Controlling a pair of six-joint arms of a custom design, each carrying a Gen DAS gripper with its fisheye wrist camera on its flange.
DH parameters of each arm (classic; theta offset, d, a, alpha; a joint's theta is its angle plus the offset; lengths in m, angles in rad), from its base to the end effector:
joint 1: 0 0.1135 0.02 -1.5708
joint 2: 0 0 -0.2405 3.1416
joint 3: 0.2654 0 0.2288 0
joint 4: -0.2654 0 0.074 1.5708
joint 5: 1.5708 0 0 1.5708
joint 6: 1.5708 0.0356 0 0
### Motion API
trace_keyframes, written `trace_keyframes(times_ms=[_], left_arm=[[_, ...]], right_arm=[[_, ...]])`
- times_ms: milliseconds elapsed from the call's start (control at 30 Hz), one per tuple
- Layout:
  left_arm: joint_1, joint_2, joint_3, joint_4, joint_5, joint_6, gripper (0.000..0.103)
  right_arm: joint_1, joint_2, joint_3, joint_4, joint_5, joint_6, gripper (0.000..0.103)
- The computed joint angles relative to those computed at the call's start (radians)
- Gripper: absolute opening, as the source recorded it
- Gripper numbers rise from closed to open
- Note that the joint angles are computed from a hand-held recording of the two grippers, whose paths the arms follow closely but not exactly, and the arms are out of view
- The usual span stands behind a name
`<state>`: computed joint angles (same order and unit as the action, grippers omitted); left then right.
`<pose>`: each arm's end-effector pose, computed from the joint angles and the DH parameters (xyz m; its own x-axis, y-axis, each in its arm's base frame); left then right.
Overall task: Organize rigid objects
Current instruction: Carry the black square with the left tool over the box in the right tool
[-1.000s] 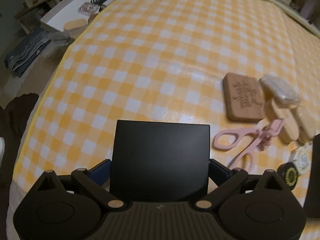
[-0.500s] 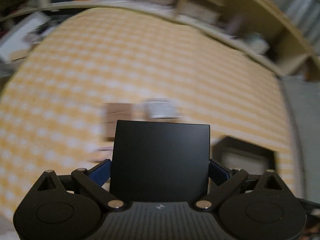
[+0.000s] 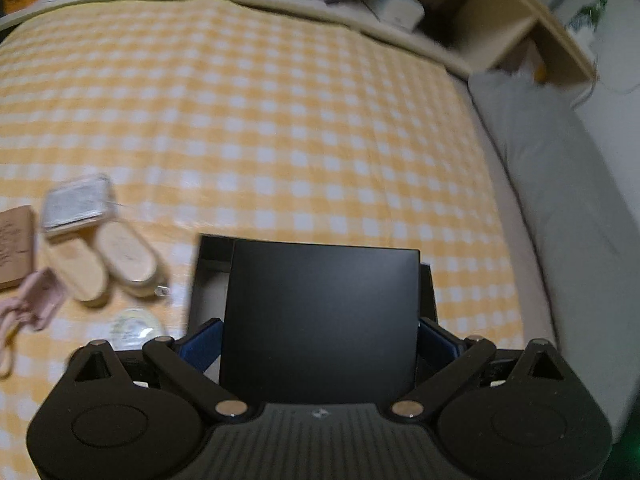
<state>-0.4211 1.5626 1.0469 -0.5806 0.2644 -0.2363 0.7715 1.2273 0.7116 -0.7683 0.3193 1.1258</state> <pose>0.2601 -0.1267 0.2009 -0.9071 0.1587 -0.3898 0.2995 0.8941 -0.3330 0.1448 0.1253 0.1799 -0.8360 0.3824 -0.3935 0.3631 0.9232 0.1257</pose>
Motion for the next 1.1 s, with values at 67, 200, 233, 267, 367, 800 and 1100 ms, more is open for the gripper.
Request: trace_keyframes(times_ms=[67,200,233,267,367,800,1100], left_arm=[[-0.034,0.051,0.006,0.03,-0.026,-0.011,0.099],[-0.089,0.132,0.015,0.082,-0.052,-0.048,0.099],[-0.089,0.13,0.005,0.088,-0.05,-0.049,0.099],[-0.096,0.144,0.007,0.101,-0.053,-0.06,0.099],[-0.103,0.193,0.014,0.133,-0.058,-0.079,0.099],[-0.027,0.189,-0.058,0.217,0.124,-0.185,0.103],[-0.014,0.161,-0.063,0.17,0.135,-0.182,0.103]], right_arm=[[-0.003,-0.013,-0.007,0.006,-0.005,0.003,0.004],[0.003,-0.019,-0.013,0.017,-0.008,0.012,0.004],[0.002,-0.02,-0.015,0.02,-0.011,0.012,0.004],[0.0,-0.024,-0.019,0.022,-0.013,0.012,0.004],[-0.009,-0.028,-0.026,0.026,-0.018,0.009,0.004],[-0.002,-0.009,-0.018,0.034,-0.015,0.009,0.004],[0.0,-0.01,-0.02,0.035,-0.015,0.012,0.004]])
